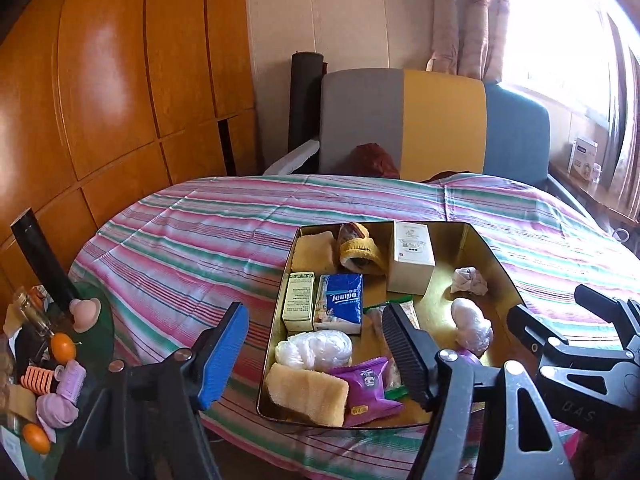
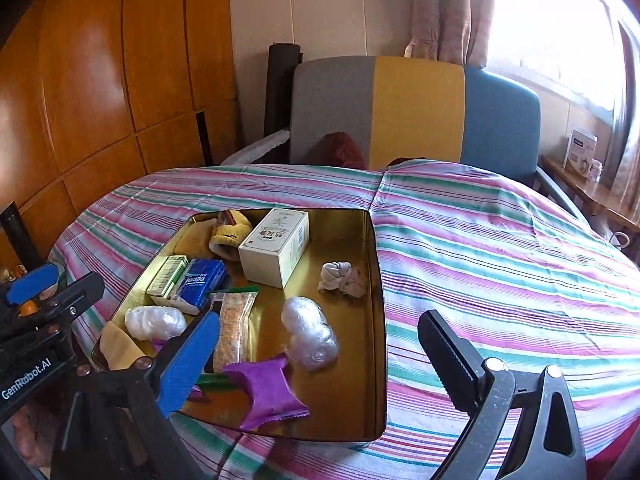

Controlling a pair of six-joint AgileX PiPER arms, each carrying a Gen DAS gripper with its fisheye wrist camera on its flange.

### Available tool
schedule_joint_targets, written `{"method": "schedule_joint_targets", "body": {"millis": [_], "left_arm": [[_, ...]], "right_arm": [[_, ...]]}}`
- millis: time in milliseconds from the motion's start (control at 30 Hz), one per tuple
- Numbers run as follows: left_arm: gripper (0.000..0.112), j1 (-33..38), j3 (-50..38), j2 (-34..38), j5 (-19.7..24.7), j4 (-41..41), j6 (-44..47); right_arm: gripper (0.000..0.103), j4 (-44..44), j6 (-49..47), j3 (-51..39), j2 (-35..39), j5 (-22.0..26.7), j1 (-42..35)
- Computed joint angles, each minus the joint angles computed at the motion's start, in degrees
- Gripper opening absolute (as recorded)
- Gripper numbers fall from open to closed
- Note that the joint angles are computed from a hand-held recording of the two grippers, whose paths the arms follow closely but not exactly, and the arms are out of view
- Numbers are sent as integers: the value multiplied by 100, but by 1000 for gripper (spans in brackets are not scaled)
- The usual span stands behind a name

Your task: Organize objects

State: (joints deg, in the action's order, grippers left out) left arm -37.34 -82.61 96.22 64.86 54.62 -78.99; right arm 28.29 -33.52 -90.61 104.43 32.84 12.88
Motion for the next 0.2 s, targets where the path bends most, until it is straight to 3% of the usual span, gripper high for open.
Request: {"method": "schedule_joint_targets", "body": {"millis": [200], "left_arm": [[67, 36, 24, -11, -53, -2, -23]], "right_arm": [[100, -27, -15, -33, 31, 61, 26]]}}
